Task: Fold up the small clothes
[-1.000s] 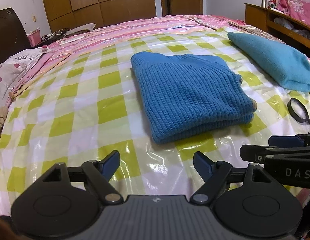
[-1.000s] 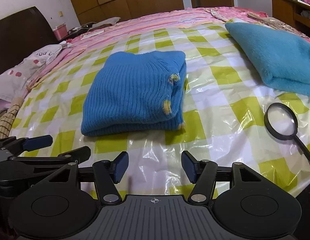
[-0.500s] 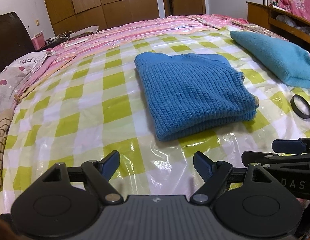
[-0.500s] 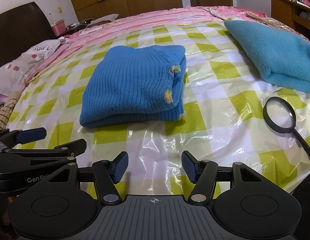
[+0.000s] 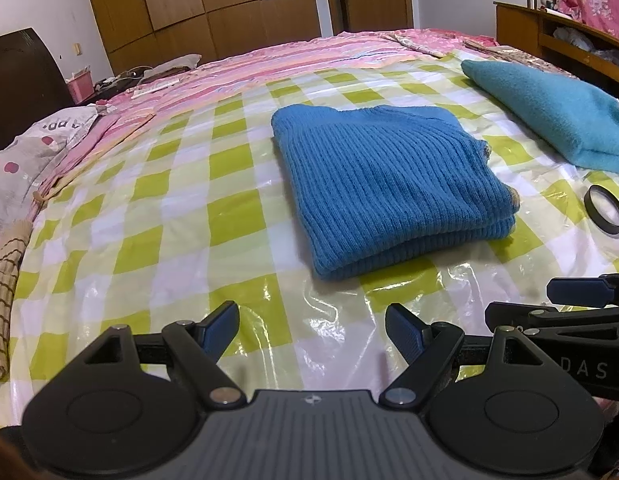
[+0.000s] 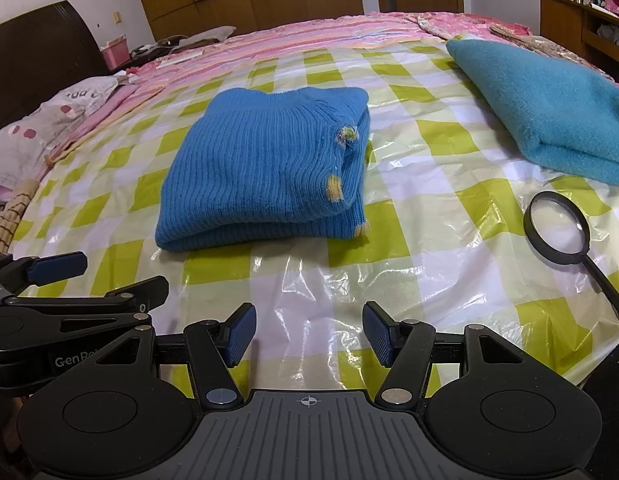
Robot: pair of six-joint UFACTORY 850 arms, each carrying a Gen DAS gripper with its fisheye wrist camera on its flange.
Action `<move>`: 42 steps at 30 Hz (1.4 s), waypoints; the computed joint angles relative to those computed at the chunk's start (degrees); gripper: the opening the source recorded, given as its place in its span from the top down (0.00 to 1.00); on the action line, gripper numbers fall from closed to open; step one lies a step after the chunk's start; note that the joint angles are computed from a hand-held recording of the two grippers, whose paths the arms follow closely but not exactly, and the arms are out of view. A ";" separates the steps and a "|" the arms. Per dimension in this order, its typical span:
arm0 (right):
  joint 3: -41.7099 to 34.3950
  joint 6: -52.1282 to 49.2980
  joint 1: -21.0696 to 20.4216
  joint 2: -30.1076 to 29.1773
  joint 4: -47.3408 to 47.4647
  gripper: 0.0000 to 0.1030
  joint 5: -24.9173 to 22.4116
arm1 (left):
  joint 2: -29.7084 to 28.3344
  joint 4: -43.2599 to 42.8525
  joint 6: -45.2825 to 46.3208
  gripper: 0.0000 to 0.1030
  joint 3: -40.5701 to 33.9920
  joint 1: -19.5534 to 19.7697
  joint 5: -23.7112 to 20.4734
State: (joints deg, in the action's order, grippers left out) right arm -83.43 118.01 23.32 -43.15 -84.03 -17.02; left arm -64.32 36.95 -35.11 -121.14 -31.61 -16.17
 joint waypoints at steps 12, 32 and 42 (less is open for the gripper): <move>-0.23 -1.42 0.02 -0.20 1.28 0.42 -0.03 | -0.29 -1.86 1.47 0.18 -0.41 0.01 -0.72; -0.76 -4.14 0.08 -0.71 3.64 0.42 -0.06 | -1.44 -5.86 5.17 0.18 -2.31 0.14 -2.16; -0.43 -0.80 0.42 -0.49 -0.49 0.42 -1.28 | -0.56 -7.16 4.94 0.18 -1.00 0.46 -0.18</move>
State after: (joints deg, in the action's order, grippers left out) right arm -83.87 117.21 23.73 -43.64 -84.51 -18.30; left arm -64.88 29.79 -30.16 -122.14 -31.14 -16.35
